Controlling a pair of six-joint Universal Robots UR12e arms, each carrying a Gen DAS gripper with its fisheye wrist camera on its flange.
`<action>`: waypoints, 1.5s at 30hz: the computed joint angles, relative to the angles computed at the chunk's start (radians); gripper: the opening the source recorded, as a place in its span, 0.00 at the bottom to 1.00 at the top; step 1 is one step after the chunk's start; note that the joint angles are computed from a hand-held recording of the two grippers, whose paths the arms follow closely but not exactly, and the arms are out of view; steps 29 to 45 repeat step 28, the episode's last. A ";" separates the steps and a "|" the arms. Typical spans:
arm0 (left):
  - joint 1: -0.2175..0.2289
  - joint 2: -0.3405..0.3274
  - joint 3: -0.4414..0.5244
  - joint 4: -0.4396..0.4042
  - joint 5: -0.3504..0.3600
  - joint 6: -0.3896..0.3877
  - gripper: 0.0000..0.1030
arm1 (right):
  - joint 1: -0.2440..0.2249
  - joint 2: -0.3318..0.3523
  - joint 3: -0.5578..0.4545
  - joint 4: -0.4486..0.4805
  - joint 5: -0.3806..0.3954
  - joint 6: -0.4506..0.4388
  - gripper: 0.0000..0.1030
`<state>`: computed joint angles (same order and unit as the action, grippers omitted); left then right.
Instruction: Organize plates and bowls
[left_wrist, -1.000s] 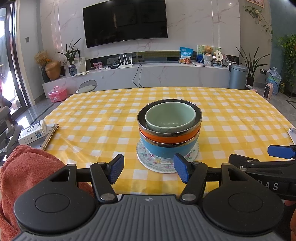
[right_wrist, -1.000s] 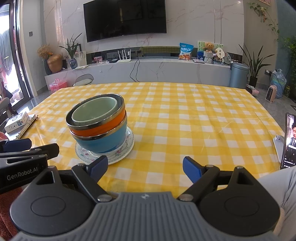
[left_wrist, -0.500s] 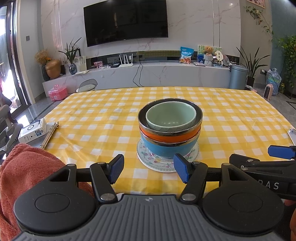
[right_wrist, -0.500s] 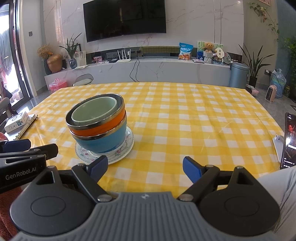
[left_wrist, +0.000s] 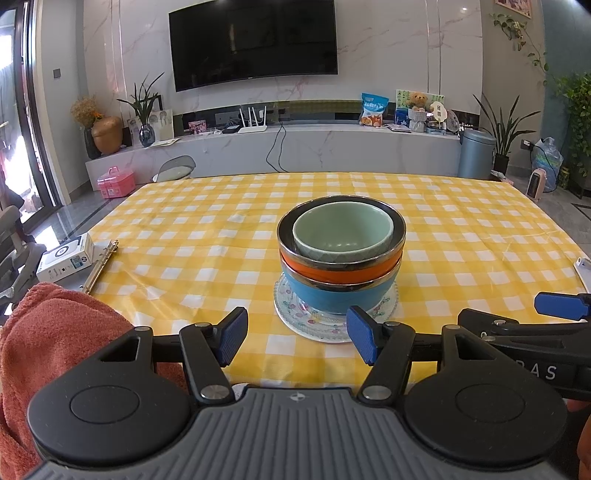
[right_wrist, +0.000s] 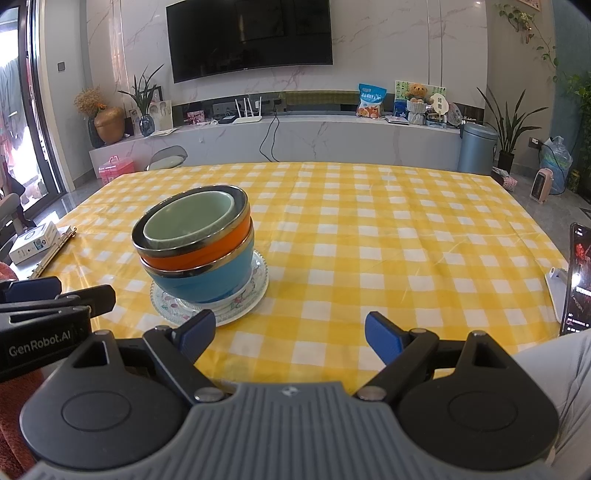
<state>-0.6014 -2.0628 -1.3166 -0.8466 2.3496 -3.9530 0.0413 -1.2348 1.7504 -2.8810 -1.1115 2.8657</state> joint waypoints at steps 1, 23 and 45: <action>0.000 0.000 -0.001 0.002 -0.002 0.000 0.70 | 0.000 0.000 0.000 0.002 0.000 -0.001 0.84; -0.001 -0.002 -0.004 0.016 0.007 0.006 0.70 | -0.002 0.005 -0.011 0.046 0.007 -0.006 0.84; 0.004 -0.003 -0.007 0.027 -0.001 0.008 0.70 | -0.001 0.008 -0.018 0.070 0.008 -0.009 0.84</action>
